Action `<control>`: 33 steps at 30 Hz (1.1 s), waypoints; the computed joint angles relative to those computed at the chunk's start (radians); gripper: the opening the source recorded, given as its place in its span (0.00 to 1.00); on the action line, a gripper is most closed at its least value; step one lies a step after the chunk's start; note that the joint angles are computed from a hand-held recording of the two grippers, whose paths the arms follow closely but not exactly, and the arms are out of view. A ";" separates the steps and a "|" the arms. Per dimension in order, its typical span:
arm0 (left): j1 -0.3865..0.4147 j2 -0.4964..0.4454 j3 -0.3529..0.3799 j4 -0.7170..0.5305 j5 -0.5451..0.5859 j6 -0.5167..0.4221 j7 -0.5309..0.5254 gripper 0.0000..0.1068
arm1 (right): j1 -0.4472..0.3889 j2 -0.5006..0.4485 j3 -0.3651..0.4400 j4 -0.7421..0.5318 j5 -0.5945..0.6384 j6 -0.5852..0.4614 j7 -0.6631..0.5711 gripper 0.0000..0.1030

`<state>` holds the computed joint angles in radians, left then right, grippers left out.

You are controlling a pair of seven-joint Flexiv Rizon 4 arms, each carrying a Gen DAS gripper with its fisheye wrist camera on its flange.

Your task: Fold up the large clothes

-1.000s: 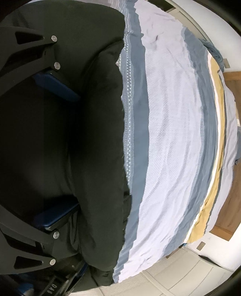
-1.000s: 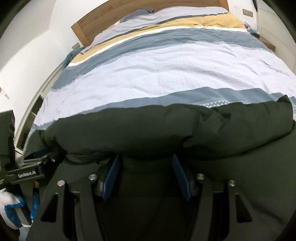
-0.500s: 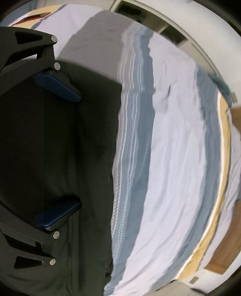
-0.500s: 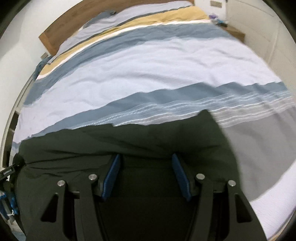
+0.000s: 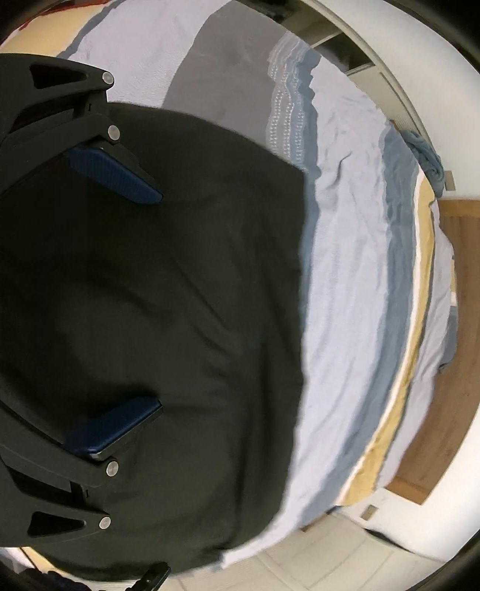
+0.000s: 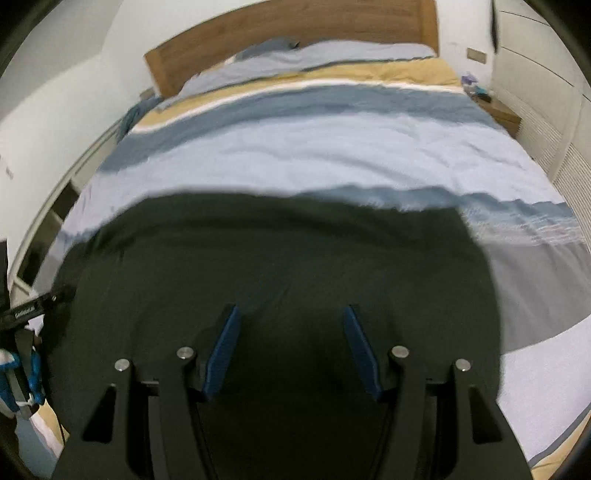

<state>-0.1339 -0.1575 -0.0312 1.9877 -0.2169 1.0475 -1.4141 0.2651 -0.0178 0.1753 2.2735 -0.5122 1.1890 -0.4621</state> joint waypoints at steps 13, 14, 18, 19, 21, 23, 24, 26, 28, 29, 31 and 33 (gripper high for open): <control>0.011 0.090 0.021 0.105 0.019 0.056 0.014 0.96 | -0.030 0.094 0.013 0.071 -0.028 -0.237 0.049 0.55; 0.010 0.100 0.020 0.113 0.016 0.059 0.018 0.96 | -0.032 0.106 0.017 0.075 -0.026 -0.237 0.053 0.55; 0.002 0.142 0.017 0.150 -0.015 0.072 0.042 0.96 | -0.018 0.149 0.048 0.078 -0.011 -0.232 0.044 0.55; 0.000 0.152 0.018 0.158 -0.021 0.073 0.048 0.96 | -0.007 0.156 0.060 0.075 -0.009 -0.229 0.039 0.55; -0.001 0.161 0.019 0.168 -0.021 0.075 0.054 0.96 | 0.010 0.164 0.076 0.075 -0.006 -0.221 0.034 0.55; -0.002 0.171 0.020 0.177 -0.005 0.071 0.046 0.96 | 0.032 0.167 0.093 0.077 0.004 -0.208 0.033 0.55; -0.003 0.172 0.020 0.182 -0.006 0.071 0.047 0.96 | 0.039 0.168 0.098 0.081 0.008 -0.200 0.034 0.55; -0.004 0.172 0.019 0.186 -0.007 0.068 0.046 0.96 | 0.059 0.165 0.110 0.086 0.013 -0.189 0.041 0.55; -0.005 0.173 0.020 0.195 -0.016 0.065 0.052 0.96 | 0.071 0.156 0.115 0.090 0.010 -0.186 0.053 0.55; -0.005 0.173 0.020 0.199 -0.020 0.067 0.055 0.96 | 0.078 0.152 0.118 0.091 0.012 -0.188 0.063 0.57; -0.004 0.177 0.022 0.210 -0.018 0.067 0.058 0.96 | 0.084 0.153 0.118 0.101 0.014 -0.192 0.077 0.66; -0.003 0.184 0.024 0.218 -0.011 0.065 0.056 0.96 | 0.084 0.156 0.113 0.107 0.014 -0.198 0.077 0.70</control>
<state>-0.1371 0.0270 -0.0072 2.2061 -0.2279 1.1128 -1.3577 0.3493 0.1384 0.2880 2.3809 -0.4985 0.9913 -0.3850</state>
